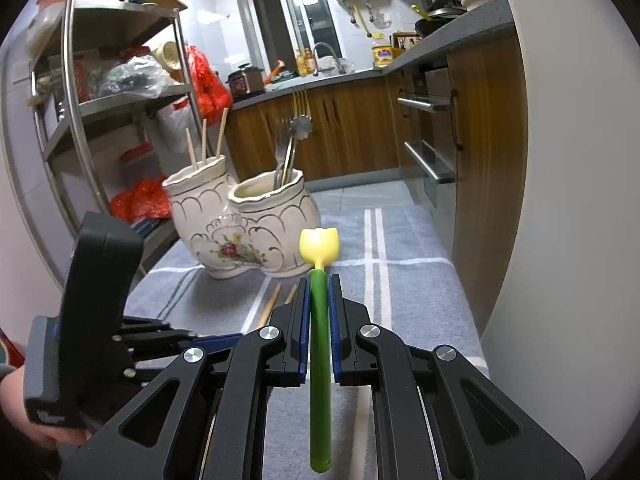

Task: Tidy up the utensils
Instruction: 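Grasp another wooden chopstick with the left tool, then drop chopstick into large holder with left tool while right tool drops green spoon in small holder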

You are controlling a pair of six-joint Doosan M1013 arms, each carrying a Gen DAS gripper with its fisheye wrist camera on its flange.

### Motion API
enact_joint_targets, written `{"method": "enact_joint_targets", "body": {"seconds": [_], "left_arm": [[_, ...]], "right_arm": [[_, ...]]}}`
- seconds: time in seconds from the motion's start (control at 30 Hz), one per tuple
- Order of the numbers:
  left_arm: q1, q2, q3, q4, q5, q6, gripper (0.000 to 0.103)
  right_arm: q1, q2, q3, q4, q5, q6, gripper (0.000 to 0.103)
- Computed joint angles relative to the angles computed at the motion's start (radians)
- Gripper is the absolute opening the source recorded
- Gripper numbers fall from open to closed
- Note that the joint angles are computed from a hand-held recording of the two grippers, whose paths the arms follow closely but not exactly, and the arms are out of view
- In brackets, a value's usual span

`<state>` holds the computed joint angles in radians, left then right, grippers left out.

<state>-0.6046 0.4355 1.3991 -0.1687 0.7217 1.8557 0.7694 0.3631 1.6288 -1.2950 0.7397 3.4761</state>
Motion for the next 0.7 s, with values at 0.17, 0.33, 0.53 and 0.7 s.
{"method": "enact_joint_targets", "body": {"seconds": [0.17,0.33,0.53,0.7], "left_arm": [[0.039,0.008,-0.004,-0.167,-0.003,0.144,0.005],[0.072,-0.046,0.071,-0.297,-0.116,0.333,0.005],[0.134,-0.119,0.186,-0.855,-0.273,0.929,0.006],[0.162,-0.120,0.168,-1.143,-0.295,1.157,0.005]], "right_arm": [[0.009,-0.005,0.009,-0.055,0.008,0.030,0.010],[0.021,-0.005,0.015,-0.124,0.030,0.071,0.010],[0.025,0.002,-0.002,-0.199,0.037,0.115,0.010],[0.007,0.023,-0.055,-0.231,0.025,0.103,0.010]]}}
